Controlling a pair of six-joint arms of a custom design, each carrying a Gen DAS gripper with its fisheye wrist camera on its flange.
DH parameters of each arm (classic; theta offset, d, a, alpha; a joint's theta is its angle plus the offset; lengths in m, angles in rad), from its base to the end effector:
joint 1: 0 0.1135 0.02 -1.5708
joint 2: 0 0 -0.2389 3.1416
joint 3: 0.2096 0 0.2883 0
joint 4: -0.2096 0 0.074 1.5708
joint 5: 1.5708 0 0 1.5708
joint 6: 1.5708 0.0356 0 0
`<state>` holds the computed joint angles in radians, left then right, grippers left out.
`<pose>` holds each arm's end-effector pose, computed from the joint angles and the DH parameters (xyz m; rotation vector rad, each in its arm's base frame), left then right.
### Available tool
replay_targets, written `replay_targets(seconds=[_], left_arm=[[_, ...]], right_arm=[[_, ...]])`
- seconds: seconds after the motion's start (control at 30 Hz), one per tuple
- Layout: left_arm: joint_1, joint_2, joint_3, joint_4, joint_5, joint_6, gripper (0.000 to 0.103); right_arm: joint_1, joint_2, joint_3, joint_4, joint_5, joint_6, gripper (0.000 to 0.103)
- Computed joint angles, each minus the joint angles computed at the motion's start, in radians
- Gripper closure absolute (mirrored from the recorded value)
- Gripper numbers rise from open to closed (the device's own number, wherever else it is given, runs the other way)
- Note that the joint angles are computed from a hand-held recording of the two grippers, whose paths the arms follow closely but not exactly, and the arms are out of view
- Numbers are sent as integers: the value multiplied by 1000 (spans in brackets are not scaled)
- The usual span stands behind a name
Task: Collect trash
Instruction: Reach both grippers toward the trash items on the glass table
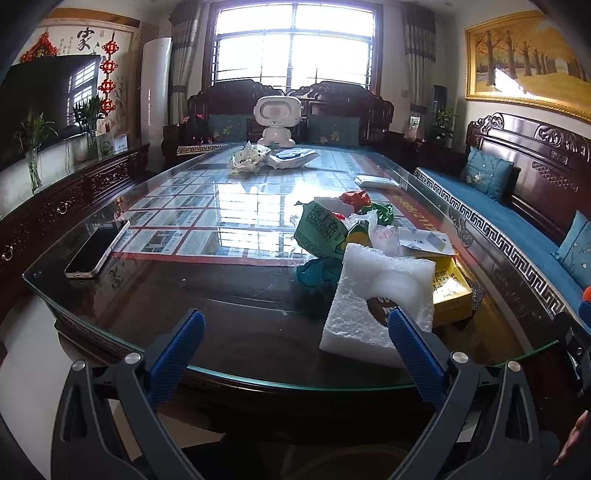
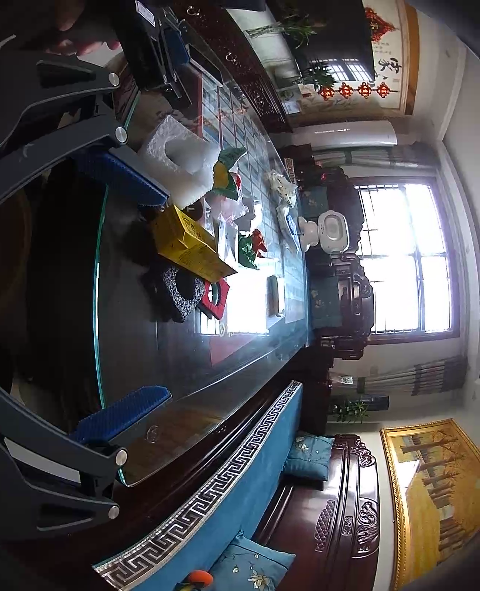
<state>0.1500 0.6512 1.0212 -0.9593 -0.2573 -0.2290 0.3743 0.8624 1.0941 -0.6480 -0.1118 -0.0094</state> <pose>0.1582 0.0331 0.3559 -0.5489 2.0758 0.2317 0.2082 0.0861 0.3738 -0.4528 1.9490 0.3463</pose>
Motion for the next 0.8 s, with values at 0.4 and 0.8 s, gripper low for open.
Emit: replay_targets(seconds=[0.4,0.8], left_arm=[[19,33,-8,31,20,12,4],[20,71,9,54,42,37,4]], right_arm=[[7,1,-7,10,-1,-1,8],[25,18,1,18,4,0,8]])
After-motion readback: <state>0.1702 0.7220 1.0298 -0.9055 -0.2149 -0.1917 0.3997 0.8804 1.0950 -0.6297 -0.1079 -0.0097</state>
